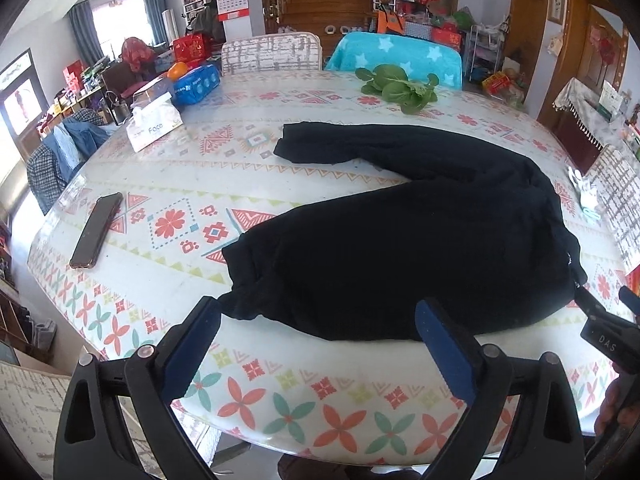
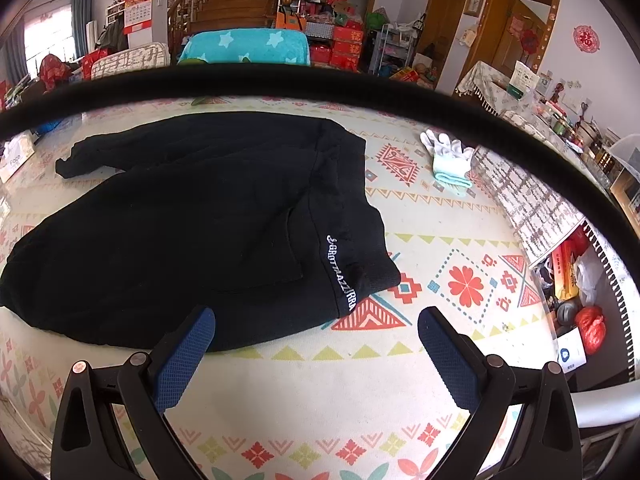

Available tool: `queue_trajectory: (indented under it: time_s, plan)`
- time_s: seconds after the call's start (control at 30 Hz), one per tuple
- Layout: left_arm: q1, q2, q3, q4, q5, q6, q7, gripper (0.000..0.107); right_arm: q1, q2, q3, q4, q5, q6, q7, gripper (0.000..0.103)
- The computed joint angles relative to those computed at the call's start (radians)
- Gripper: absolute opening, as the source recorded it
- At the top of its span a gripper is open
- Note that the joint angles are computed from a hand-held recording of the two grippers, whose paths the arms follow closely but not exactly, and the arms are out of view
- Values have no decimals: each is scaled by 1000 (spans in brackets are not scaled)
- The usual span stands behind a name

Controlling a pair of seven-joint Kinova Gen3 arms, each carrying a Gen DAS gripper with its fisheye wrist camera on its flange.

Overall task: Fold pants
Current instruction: 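Move both tools toward the black pants lying flat on the table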

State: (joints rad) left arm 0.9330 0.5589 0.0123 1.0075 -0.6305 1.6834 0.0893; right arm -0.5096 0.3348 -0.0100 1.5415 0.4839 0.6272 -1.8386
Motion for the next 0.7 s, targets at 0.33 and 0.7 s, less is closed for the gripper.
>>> queue_trajectory:
  time_s: [0.33,0.7]
  plan:
    - [-42,49,5,-90,95,32,-76,75,52,19,-37,-34,-102,0,135,101]
    - [-29,103,-23,-188,117,104,-136,75,70,22,-33,-44,-173,24,183,97]
